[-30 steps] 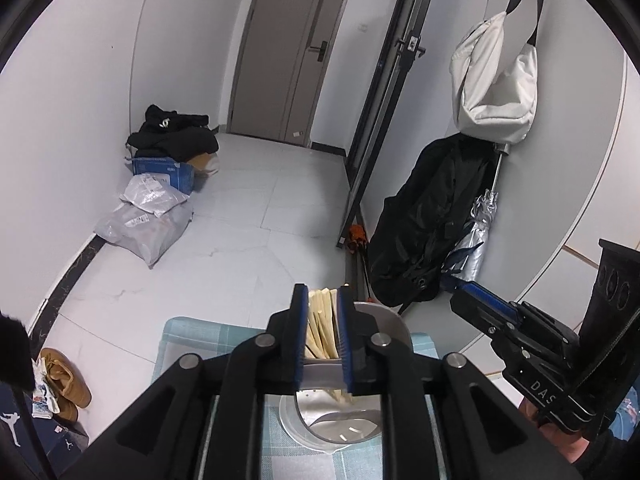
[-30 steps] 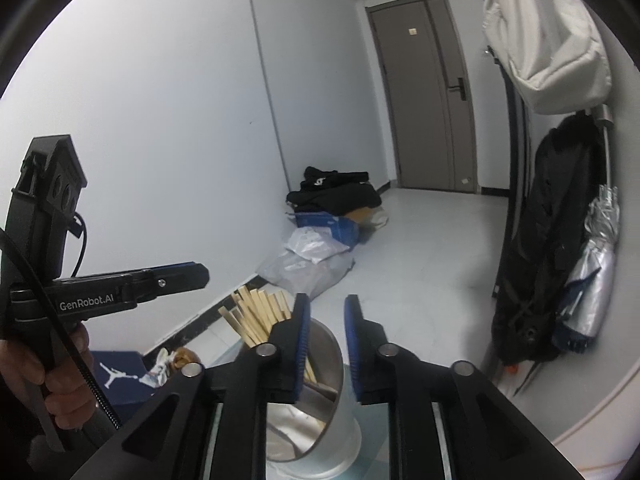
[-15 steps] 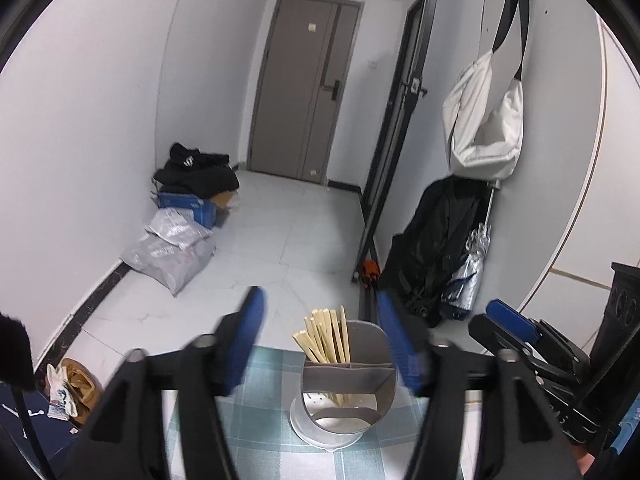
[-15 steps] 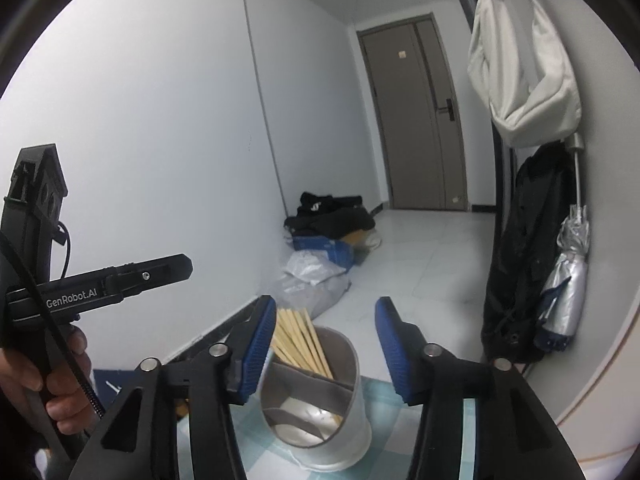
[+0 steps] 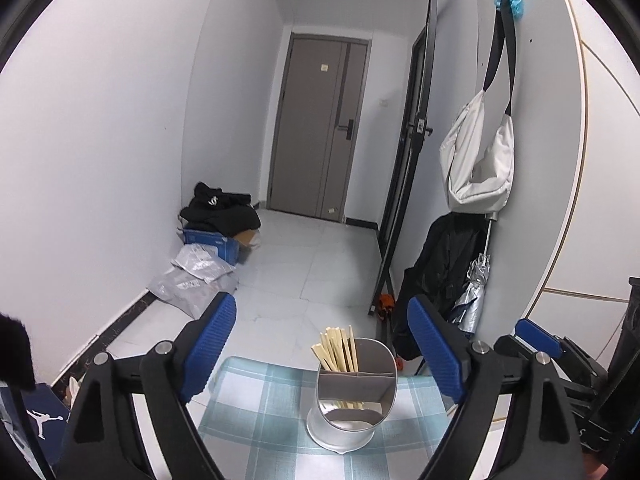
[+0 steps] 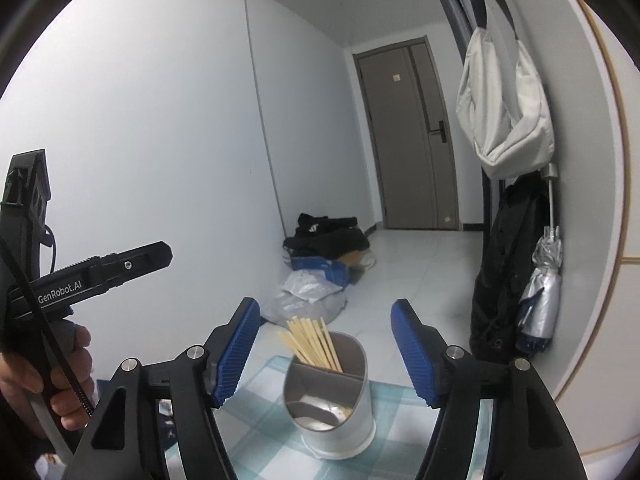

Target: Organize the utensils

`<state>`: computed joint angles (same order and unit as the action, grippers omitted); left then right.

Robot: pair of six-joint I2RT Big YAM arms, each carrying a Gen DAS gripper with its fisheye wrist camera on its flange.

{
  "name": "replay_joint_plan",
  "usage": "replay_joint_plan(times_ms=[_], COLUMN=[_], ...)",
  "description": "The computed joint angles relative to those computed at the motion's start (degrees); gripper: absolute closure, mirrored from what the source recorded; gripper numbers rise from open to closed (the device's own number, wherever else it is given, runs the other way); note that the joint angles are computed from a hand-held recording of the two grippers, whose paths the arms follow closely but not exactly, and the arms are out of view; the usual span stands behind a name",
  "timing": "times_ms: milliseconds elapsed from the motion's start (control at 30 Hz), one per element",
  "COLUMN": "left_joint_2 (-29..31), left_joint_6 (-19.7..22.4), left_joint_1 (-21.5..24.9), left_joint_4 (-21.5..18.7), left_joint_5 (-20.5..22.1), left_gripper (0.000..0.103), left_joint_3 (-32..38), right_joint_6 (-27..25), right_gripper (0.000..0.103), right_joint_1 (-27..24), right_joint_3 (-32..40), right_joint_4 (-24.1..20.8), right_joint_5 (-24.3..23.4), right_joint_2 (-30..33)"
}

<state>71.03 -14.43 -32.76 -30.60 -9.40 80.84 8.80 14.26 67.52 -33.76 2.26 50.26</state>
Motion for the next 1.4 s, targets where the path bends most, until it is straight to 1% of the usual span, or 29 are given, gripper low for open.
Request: replay_joint_plan(times_ms=[67,167,200,400,467,567,667,800,867,1000,1100,1233,1300,1400], left_joint_2=[-1.15,-2.69,-3.37,-6.23,-6.87,-7.90,-8.93,-9.96,-10.44,-11.08,-11.60,-12.48,-12.53,-12.25], left_joint_6=[0.17,0.31,0.35,0.57,0.71,1.39,1.23,1.15,0.72,0.72,1.33,0.65,0.36,0.69], left_joint_1=[-0.19,-0.73,-0.88,-1.44,-1.78,-2.24,-2.46,-2.76,-3.05,-3.50,-4.08,-4.42,-4.49,-4.51], left_joint_4=[0.45,1.70,2.52,3.75,3.95,4.55,4.82,4.92,5.12,5.52,6.49,7.73,8.30,9.39], left_joint_5=[-0.41,-2.00,-2.79,-4.54,-5.06,-6.23,-6.57,-7.67,-9.01,-9.84,-10.55,-11.68,-12.48,-12.38], left_gripper=[0.015,0.006,0.005,0.002,0.002,0.002,0.001,0.001,0.001,0.001,0.001,0.001,0.001,0.001], left_joint_3=[-1.04,-2.72,-3.63,-7.12,-7.93,-9.38,-10.75,-12.31,-13.35,-15.12,-16.66,-18.84,-19.69,-20.64], right_joint_6=[-0.04,-0.18,-0.10,0.60,0.45,0.55,1.22,2.22,2.70,2.94,2.93,3.04,3.11,3.32], right_gripper=[0.031,0.028,0.027,0.021,0.017,0.014,0.008,0.007,0.004,0.004,0.004,0.004,0.004,0.003], right_joint_1=[1.46,2.48,2.98,6.96,8.67,10.52,11.63,12.47,13.02,14.93,16.69,18.40,18.72,19.17], right_joint_3=[-0.32,-1.12,-1.37,-3.43,-4.48,-5.93,-7.24,-9.34,-10.46,-12.37,-13.38,-14.77,-15.49,-16.72], right_joint_4=[-0.26,-0.09,-0.12,-0.68,-0.16,0.66,1.13,1.85,2.28,2.36,1.79,1.53,1.83,2.91], right_joint_5=[1.81,3.34,4.04,9.27,11.77,15.41,17.91,18.26,18.62,20.24,22.07,23.97,24.67,25.56], right_joint_2=[-1.10,-2.35,-2.75,-5.82,-6.99,-8.40,-9.58,-11.57,-12.68,-14.28,-14.96,-15.62,-15.89,-16.07])
